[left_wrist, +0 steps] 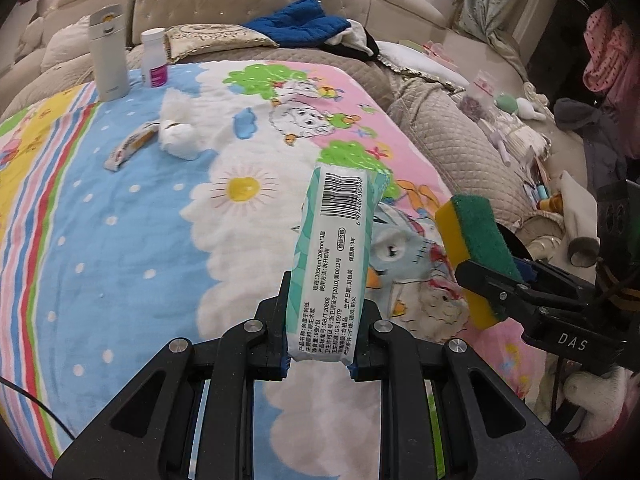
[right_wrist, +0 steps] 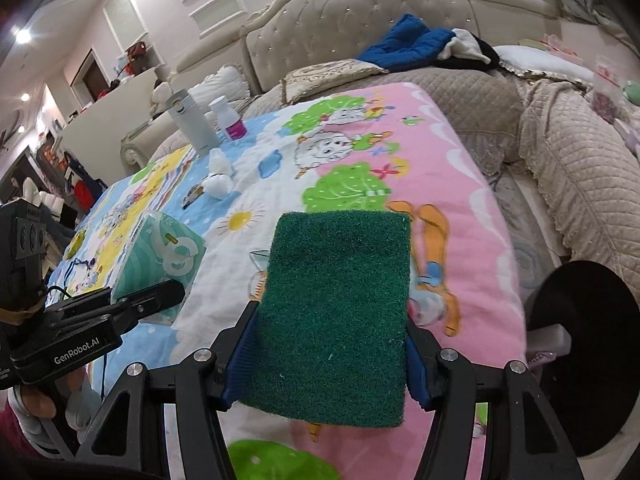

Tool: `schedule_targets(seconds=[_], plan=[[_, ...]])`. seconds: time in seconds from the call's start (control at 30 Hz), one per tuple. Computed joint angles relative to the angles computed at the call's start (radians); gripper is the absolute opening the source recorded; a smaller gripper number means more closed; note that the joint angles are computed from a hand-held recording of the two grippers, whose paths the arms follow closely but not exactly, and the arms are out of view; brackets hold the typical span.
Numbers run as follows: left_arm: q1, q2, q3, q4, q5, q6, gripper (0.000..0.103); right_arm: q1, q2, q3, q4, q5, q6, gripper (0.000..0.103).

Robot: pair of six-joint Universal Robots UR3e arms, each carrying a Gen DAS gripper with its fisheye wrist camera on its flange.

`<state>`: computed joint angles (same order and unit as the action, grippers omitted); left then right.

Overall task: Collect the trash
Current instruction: 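Carry the tissue pack and green scouring pad over to the black bin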

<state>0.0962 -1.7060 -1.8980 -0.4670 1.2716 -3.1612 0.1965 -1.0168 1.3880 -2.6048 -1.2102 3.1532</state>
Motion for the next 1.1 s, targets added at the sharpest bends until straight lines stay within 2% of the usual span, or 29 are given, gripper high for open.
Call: schedule_targets(seconds=[0.73, 1.1], plan=[[-0.229, -0.256, 0.326, -0.080, 0.059, -0.055, 0.018, -0.194, -0.172, 0.270, -0.082, 0.028, -0.027, 0.060], [-0.340, -0.456, 0.629, -0.203, 0.002, -0.077, 0.018, -0.354, -0.241, 0.405, -0.107, 0.040, -0.057, 0.060]])
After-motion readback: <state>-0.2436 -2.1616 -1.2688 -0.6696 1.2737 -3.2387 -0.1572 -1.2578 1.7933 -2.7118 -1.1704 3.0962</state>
